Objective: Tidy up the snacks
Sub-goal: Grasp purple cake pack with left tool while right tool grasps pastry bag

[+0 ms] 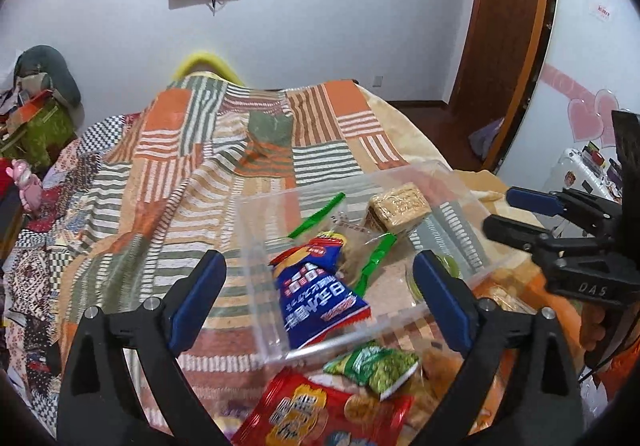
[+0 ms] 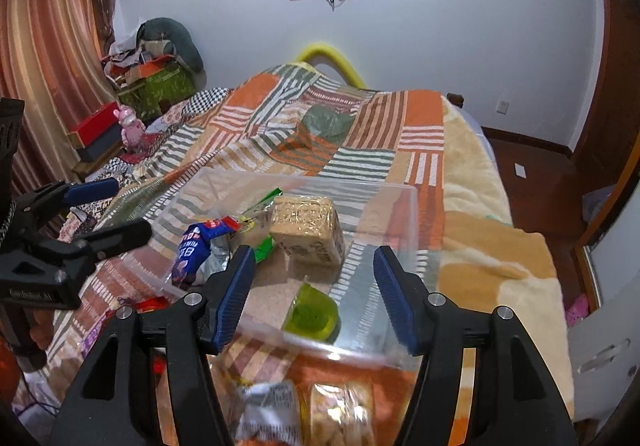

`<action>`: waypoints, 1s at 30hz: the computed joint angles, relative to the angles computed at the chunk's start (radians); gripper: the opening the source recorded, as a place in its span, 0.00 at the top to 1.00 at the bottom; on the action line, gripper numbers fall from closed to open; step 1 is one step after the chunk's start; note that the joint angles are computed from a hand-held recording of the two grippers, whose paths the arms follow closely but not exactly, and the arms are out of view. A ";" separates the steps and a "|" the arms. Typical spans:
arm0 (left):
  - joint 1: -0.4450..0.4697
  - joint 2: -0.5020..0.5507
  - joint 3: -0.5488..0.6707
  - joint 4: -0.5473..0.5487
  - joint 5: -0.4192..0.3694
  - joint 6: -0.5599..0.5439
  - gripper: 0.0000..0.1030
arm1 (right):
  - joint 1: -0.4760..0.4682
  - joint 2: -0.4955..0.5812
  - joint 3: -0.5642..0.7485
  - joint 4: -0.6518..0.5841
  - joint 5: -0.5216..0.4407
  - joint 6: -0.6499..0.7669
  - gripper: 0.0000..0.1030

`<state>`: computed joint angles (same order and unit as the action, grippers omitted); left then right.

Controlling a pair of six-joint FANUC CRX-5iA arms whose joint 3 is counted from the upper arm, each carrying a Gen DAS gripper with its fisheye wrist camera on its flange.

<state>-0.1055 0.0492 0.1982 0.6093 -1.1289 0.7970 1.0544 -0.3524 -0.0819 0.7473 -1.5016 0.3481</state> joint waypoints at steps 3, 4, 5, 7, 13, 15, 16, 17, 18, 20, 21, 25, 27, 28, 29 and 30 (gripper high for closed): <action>0.031 -0.027 -0.021 0.016 -0.012 -0.019 0.05 | 0.041 -0.015 -0.008 0.030 -0.034 -0.022 0.40; 0.045 -0.036 -0.028 0.020 -0.020 -0.026 0.04 | 0.058 -0.022 -0.012 0.039 -0.049 -0.030 0.40; 0.060 -0.046 -0.037 0.023 -0.029 -0.034 0.04 | 0.069 -0.027 -0.014 0.044 -0.059 -0.034 0.40; 0.086 -0.063 -0.052 0.012 -0.040 -0.041 0.04 | 0.110 -0.038 -0.025 0.063 -0.099 -0.052 0.39; 0.180 -0.119 -0.122 -0.034 -0.075 -0.050 0.04 | 0.206 -0.066 -0.055 0.078 -0.198 -0.110 0.37; 0.207 -0.128 -0.142 -0.042 -0.094 -0.047 0.04 | 0.230 -0.076 -0.066 0.071 -0.218 -0.140 0.37; 0.222 -0.137 -0.159 -0.048 -0.098 -0.045 0.04 | 0.243 -0.083 -0.075 0.065 -0.226 -0.162 0.37; 0.234 -0.148 -0.175 -0.055 -0.100 -0.045 0.04 | 0.259 -0.090 -0.084 0.061 -0.236 -0.183 0.37; 0.245 -0.157 -0.191 -0.059 -0.102 -0.048 0.04 | 0.267 -0.094 -0.091 0.054 -0.240 -0.199 0.37; 0.266 -0.166 -0.213 -0.075 -0.119 -0.049 0.04 | 0.270 -0.099 -0.099 0.031 -0.242 -0.216 0.37; 0.273 -0.168 -0.220 -0.085 -0.128 -0.046 0.05 | 0.271 -0.101 -0.104 0.020 -0.240 -0.221 0.37; 0.296 -0.179 -0.261 -0.106 -0.165 -0.064 0.17 | 0.258 -0.102 -0.118 -0.024 -0.232 -0.220 0.37; 0.298 -0.178 -0.275 -0.113 -0.180 -0.071 0.21 | 0.250 -0.106 -0.126 -0.036 -0.227 -0.222 0.37; 0.295 -0.174 -0.281 -0.116 -0.191 -0.072 0.24 | 0.242 -0.109 -0.130 -0.046 -0.222 -0.224 0.37; 0.293 -0.170 -0.284 -0.118 -0.200 -0.073 0.26 | 0.240 -0.110 -0.132 -0.052 -0.221 -0.228 0.37; 0.287 -0.163 -0.288 -0.125 -0.210 -0.072 0.31 | 0.233 -0.110 -0.133 -0.061 -0.218 -0.228 0.37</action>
<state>0.1814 -0.1139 -0.0895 0.4838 -1.3393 0.7251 1.2869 -0.4623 -0.2151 0.6866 -1.7191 0.1202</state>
